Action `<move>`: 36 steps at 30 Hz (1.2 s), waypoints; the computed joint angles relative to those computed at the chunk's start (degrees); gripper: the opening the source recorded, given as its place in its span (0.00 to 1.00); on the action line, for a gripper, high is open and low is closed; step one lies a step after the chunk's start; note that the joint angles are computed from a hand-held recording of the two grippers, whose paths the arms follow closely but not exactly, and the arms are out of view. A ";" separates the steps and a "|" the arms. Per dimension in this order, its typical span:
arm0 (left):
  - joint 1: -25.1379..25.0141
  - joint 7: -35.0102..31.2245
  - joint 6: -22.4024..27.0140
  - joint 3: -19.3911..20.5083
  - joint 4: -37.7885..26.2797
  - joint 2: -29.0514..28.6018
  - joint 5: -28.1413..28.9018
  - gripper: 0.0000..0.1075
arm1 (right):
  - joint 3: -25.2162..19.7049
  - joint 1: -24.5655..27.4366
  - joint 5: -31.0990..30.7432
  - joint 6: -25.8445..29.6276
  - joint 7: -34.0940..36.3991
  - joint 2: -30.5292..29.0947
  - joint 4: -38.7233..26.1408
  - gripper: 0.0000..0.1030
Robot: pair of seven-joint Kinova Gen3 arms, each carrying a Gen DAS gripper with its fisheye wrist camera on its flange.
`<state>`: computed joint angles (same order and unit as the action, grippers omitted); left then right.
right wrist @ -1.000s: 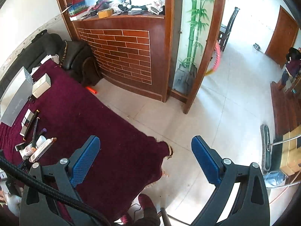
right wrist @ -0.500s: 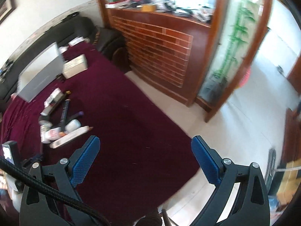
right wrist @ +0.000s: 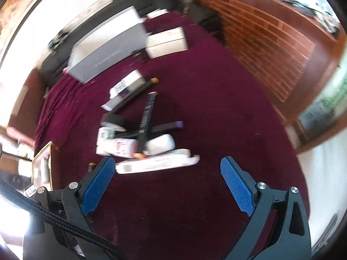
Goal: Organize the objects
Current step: 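Grasp a yellow-capped black marker with the left gripper and lift it, then grasp the white-and-blue ointment box with the right gripper and lift it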
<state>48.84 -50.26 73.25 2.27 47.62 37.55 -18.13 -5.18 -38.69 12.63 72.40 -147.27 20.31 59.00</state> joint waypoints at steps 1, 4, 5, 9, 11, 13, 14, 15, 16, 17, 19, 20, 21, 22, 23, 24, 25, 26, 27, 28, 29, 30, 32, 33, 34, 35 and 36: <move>1.17 -0.19 1.02 -0.64 -2.21 1.49 -1.59 0.24 | -0.40 0.32 -0.54 -0.11 1.25 0.56 -0.61 0.96; 3.07 0.38 1.43 -2.76 -4.70 3.77 -4.62 0.30 | -0.69 0.95 -2.60 -0.03 5.18 1.65 -1.86 0.96; 3.05 0.68 1.40 -2.77 -4.44 3.52 -4.50 0.29 | 0.67 0.40 -3.92 -0.26 6.83 1.69 -1.79 0.96; 0.70 -0.09 3.47 -0.71 -6.90 3.24 0.04 0.11 | -2.18 3.42 -5.37 -1.88 14.88 1.70 -0.80 0.96; 0.96 1.97 1.84 -1.04 -3.50 0.29 0.70 0.11 | -5.11 4.76 -3.91 0.58 19.55 3.01 -2.40 0.96; 0.71 4.36 -0.02 -0.92 -0.45 -2.03 1.04 0.11 | -5.57 4.85 -4.35 1.15 24.04 3.31 -2.80 0.96; 0.03 6.33 -1.76 -0.63 2.20 -4.04 2.05 0.11 | -4.34 3.31 -3.54 1.59 26.21 3.69 -3.38 0.96; -0.34 7.81 -3.24 -0.36 4.20 -5.45 2.30 0.11 | -2.06 1.30 -3.27 1.60 27.82 3.84 -3.53 0.96; -0.48 9.51 -4.27 -0.31 5.96 -6.81 2.15 0.11 | -0.29 -0.55 -2.50 1.89 29.77 4.67 -4.25 0.96; -0.48 11.25 -5.44 -0.31 7.97 -8.27 1.66 0.11 | 1.52 -1.85 -2.66 2.34 31.22 5.75 -5.12 0.96; -0.82 13.67 -7.15 0.18 10.94 -10.38 0.75 0.11 | 2.74 -1.94 -3.32 3.22 31.95 7.84 -6.50 0.96; -0.87 15.40 -7.99 0.28 12.95 -11.74 0.22 0.11 | 1.85 -0.39 -4.72 3.26 31.45 8.78 -6.72 0.96; -1.23 16.54 -8.84 0.72 14.63 -12.84 -0.04 0.11 | -0.10 2.22 -7.05 2.77 31.54 9.27 -6.45 0.95; -1.41 17.52 -9.23 1.19 15.69 -13.52 -0.44 0.11 | -2.75 4.88 -9.38 2.96 31.45 9.89 -6.58 0.93; -1.59 18.64 -9.64 1.50 17.07 -14.38 -0.86 0.11 | -5.40 7.36 -11.71 3.16 30.94 10.62 -6.51 0.92; -1.78 19.61 -9.90 1.85 18.29 -15.12 -1.30 0.11 | -8.05 9.44 -14.04 3.39 31.02 11.19 -6.64 0.92; -1.96 20.37 -9.98 2.30 18.99 -15.61 -1.62 0.11 | -10.71 11.41 -16.37 3.58 31.86 11.68 -6.73 0.92; -2.18 21.42 -10.45 2.62 20.24 -16.32 -1.86 0.11 | -12.43 12.87 -18.70 3.51 33.46 11.53 -6.24 0.92; -2.30 22.29 -10.80 2.96 21.22 -16.88 -2.26 0.11 | -13.08 13.69 -20.10 3.16 34.65 10.97 -5.45 0.92; -2.42 23.19 -11.29 3.31 22.28 -17.44 -2.56 0.11 | -12.68 13.59 -20.57 2.80 34.97 10.39 -4.95 0.92; -2.79 23.53 -11.58 3.77 22.85 -17.55 -2.58 0.11 | -11.21 12.43 -20.10 3.12 35.36 10.14 -5.29 0.92; -3.09 23.55 -11.58 4.22 22.91 -17.31 -2.59 0.11 | -8.96 10.21 -18.70 4.36 35.25 10.42 -6.52 0.92; -3.25 22.47 -11.28 5.05 22.02 -15.82 -2.77 0.11 | -5.51 6.16 -16.46 7.91 36.02 12.27 -10.30 0.92; -3.11 21.73 -10.91 5.28 21.40 -15.05 -2.81 0.11 | -4.50 4.49 -14.78 9.08 36.17 12.97 -11.70 0.92; -2.43 21.29 -9.89 5.34 20.32 -13.77 -3.17 0.11 | -2.43 1.84 -12.45 10.24 36.64 13.60 -13.09 0.92; -1.83 20.75 -8.87 5.31 19.20 -12.52 -3.33 0.11 | -0.64 -0.67 -10.12 11.31 38.04 14.35 -14.42 0.92; -1.47 20.07 -8.30 5.32 18.51 -11.65 -3.10 0.11 | 0.26 -2.12 -8.72 12.25 39.10 15.15 -15.69 0.92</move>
<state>47.37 -30.19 64.95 7.59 66.13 25.90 -21.23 -4.93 -40.81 3.91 84.66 -108.17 35.46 43.31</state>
